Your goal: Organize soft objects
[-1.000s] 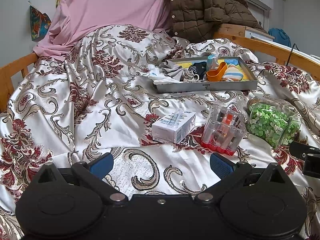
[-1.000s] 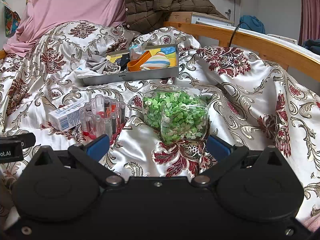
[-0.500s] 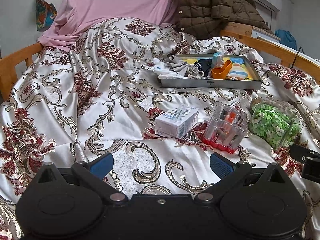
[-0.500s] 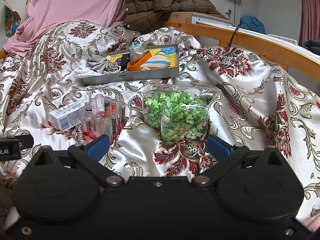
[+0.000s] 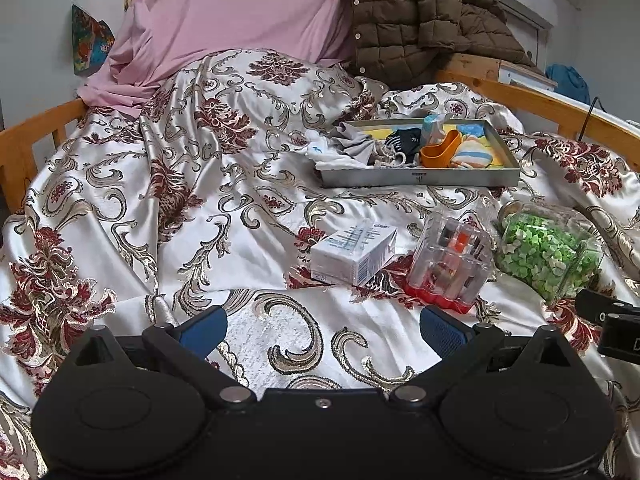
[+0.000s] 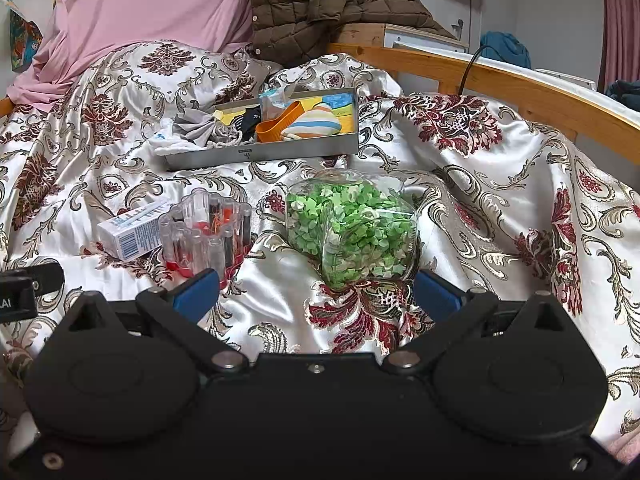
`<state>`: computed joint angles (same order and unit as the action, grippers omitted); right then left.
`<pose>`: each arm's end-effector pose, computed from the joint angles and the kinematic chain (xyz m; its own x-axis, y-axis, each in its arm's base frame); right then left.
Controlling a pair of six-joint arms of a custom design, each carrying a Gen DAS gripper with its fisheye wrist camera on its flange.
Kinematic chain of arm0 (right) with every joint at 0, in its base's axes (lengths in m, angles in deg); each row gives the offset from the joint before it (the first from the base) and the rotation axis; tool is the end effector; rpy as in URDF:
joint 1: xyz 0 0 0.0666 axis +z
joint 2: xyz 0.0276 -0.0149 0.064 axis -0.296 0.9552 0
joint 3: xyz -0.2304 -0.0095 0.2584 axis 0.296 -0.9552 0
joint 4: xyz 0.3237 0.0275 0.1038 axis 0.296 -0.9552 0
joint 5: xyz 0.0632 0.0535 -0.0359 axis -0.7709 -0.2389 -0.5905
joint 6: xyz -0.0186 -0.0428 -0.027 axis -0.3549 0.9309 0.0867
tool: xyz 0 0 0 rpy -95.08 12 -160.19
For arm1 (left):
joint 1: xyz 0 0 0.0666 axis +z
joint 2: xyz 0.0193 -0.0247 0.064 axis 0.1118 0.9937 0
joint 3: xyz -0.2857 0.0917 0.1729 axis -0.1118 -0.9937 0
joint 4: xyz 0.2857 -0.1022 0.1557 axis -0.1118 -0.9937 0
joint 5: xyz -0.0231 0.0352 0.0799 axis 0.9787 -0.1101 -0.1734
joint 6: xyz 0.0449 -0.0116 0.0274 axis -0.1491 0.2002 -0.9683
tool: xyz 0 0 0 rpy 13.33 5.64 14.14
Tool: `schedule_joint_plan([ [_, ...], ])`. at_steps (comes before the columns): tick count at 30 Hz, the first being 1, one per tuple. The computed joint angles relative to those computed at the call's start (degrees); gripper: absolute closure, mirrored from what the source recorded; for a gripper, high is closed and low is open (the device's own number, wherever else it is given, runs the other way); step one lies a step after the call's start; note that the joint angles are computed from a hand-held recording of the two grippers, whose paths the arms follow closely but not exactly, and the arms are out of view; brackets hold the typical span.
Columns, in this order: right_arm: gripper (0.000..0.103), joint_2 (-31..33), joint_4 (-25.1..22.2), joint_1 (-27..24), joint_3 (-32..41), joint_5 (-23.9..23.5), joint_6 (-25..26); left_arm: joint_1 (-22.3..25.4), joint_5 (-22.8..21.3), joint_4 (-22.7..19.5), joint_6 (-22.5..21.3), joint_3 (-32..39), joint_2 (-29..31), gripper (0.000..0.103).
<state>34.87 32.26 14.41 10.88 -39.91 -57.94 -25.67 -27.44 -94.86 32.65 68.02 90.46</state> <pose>0.3440 0.1824 0.3646 -0.4860 0.1692 -0.8574 0.3667 0.9300 -0.0243 0.5267 -0.3186 0.3890 -0.5663 0.1236 -0.8149 0.2000 0.9798 0.0096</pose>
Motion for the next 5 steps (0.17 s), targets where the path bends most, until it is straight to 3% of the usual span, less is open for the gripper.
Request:
schedule_joint_plan([
  [5, 0.001, -0.2, 0.3, -0.2, -0.5, -0.3, 0.2, 0.1, 0.7, -0.2, 0.2, 0.1, 0.0, 0.001],
])
